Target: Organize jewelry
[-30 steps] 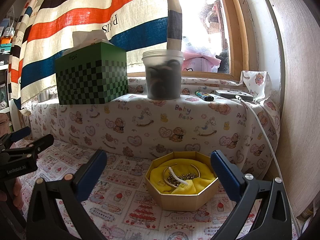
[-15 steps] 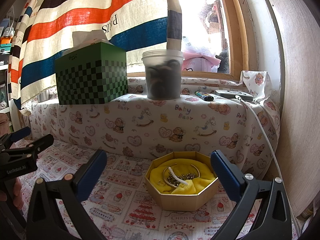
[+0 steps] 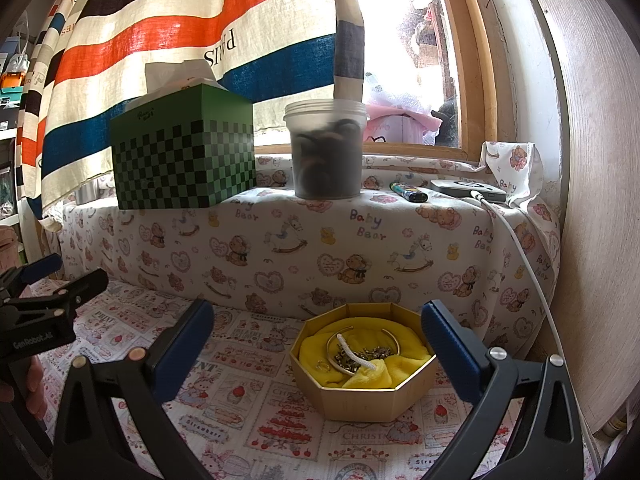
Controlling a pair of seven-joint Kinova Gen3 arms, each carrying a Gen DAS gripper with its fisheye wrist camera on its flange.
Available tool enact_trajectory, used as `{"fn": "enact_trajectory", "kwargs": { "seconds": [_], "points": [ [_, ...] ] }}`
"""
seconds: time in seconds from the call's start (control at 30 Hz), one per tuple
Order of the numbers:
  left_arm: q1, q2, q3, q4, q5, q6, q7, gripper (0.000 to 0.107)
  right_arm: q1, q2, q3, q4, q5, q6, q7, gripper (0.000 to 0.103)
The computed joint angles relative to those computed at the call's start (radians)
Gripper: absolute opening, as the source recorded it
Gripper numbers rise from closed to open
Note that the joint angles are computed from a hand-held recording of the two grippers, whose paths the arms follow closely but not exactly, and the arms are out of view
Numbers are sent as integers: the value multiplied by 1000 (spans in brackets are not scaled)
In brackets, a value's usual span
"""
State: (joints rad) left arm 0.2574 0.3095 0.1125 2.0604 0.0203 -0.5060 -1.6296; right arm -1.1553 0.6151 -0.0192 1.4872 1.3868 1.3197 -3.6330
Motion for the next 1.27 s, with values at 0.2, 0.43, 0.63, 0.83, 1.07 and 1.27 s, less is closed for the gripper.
{"fn": "enact_trajectory", "kwargs": {
  "seconds": [0.2,0.43,0.63,0.83,1.07,1.27],
  "points": [
    [-3,0,2,2,-7,-3,6,103,-1,1,0,-1,-1,2,-2,103],
    [-1,0,0,2,-5,-3,3,103,0,1,-1,0,-1,0,-2,103],
    [19,0,-15,-1,29,1,-23,103,-2,0,-1,1,-3,5,-3,103],
    [5,1,-4,-2,16,1,-13,103,1,1,0,-4,-9,7,-5,103],
    [0,2,2,-2,7,-1,-7,103,-6,16,8,-31,-33,39,11,103],
    [-53,3,45,-2,-106,1,60,103,-7,13,11,-27,-31,32,12,103]
  ]
}}
